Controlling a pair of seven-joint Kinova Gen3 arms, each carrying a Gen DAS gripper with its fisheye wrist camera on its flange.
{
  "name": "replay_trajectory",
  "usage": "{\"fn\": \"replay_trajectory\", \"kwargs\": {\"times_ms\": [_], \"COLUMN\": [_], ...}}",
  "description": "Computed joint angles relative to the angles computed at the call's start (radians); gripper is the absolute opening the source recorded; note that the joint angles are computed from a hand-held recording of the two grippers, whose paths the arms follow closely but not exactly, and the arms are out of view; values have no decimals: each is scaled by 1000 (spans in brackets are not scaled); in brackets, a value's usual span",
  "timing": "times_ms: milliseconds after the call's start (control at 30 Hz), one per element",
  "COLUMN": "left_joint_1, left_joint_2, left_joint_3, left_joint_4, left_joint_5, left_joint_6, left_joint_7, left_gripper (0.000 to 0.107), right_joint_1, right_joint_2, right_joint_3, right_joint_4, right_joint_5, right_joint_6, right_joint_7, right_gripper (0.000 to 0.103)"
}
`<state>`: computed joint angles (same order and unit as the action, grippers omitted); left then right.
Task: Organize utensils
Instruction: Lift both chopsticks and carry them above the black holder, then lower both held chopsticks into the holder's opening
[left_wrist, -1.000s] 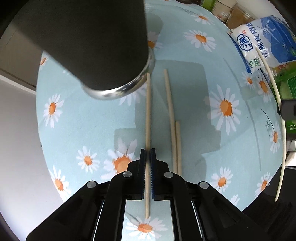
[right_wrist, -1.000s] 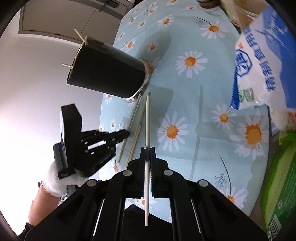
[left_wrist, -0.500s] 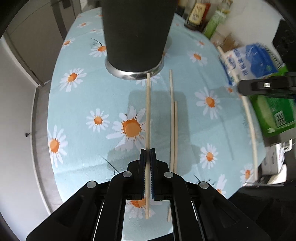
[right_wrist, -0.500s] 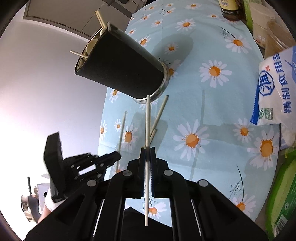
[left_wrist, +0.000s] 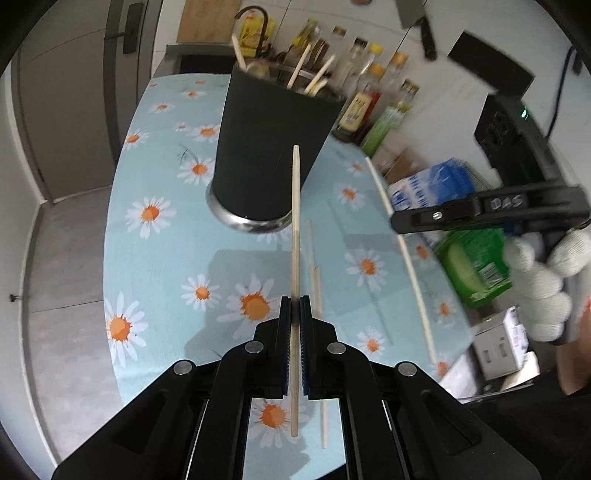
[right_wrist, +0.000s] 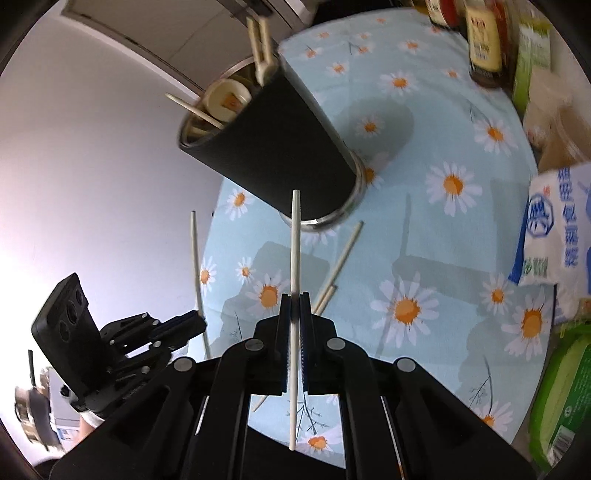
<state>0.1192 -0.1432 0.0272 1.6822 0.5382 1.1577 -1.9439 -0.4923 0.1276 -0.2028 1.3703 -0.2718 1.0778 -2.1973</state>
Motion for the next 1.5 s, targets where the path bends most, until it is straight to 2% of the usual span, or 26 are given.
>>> {"fn": "replay_trajectory", "kwargs": {"times_ms": [100,233,300,400,500,600,833,933,1033,1133,1300,1367,1500], "left_joint_1": [-11,-24,-51,-58,-75,-91,-112,-106,-118,-121,-125,-136,-149], "left_joint_2": [-7,0,-8,-2,-3,-1,9,22,28,32,67,85,110], "left_joint_3": [-39,-73,-59,-96,-109,-120,-110,-116,-104,-100,-91,-89,-68], "left_joint_4": [0,-2,11,34,49,50,30,12,0,-7,-42,-49,-75], "left_joint_5": [64,149,163,250,317,384,470,499,525,564,617,660,682], "left_joint_6": [17,21,-20,-30,-48,-48,-97,-105,-128,-155,-159,-160,-184], "left_joint_7": [-79,-168,-195,-262,-315,-363,-406,-422,-432,-449,-476,-485,-502], "left_gripper": [3,3,3,3,3,3,3,3,3,3,3,3,3], "right_joint_1": [2,-16,-5,-57,-78,-87,-93,-89,-93,-112,-116,-118,-117], "right_joint_2": [-22,-54,-70,-116,-122,-122,-120,-122,-117,-99,-96,-97,-91], "right_joint_3": [1,-6,-39,-30,-51,-57,-59,-53,-54,-53,-34,-30,-22], "right_joint_4": [18,34,43,70,47,44,49,86,95,71,53,48,32], "right_joint_5": [2,57,114,236,349,408,513,573,633,730,776,826,883], "right_joint_6": [-43,-114,-156,-245,-251,-281,-361,-445,-481,-464,-486,-493,-506], "right_joint_7": [0,-37,-74,-147,-233,-281,-369,-452,-517,-575,-558,-586,-614], "right_gripper": [6,6,6,6,6,6,6,6,6,6,6,6,6]}}
